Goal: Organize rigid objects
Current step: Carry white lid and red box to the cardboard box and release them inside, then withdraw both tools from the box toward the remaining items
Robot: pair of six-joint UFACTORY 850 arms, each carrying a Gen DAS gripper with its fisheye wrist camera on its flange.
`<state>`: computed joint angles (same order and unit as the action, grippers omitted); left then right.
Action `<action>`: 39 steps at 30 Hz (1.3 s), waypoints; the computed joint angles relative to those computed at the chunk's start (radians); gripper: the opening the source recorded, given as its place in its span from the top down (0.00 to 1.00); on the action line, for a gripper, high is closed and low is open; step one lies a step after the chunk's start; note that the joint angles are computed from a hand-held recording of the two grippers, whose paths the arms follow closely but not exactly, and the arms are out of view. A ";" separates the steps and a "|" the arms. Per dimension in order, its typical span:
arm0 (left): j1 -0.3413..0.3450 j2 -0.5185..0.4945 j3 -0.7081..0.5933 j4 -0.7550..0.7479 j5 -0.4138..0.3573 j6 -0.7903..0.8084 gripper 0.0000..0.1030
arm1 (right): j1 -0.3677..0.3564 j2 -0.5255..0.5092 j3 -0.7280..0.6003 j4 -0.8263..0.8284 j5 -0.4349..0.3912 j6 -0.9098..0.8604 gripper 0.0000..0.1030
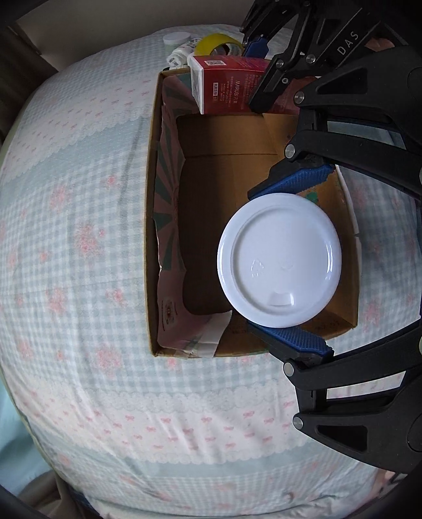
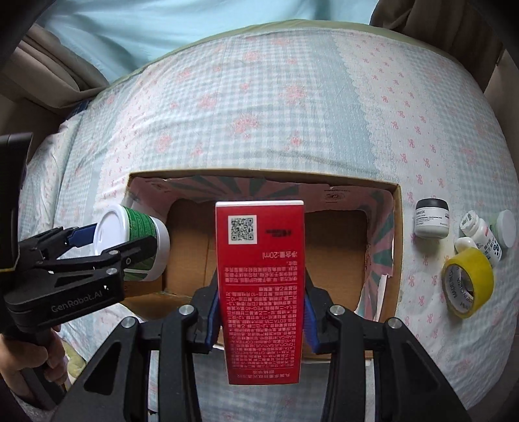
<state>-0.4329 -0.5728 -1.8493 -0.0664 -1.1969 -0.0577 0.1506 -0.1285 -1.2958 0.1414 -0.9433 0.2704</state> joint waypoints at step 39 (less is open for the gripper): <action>-0.011 -0.111 -0.230 0.052 -0.130 -0.116 0.00 | -0.001 0.025 0.067 -0.041 -0.064 -0.126 0.00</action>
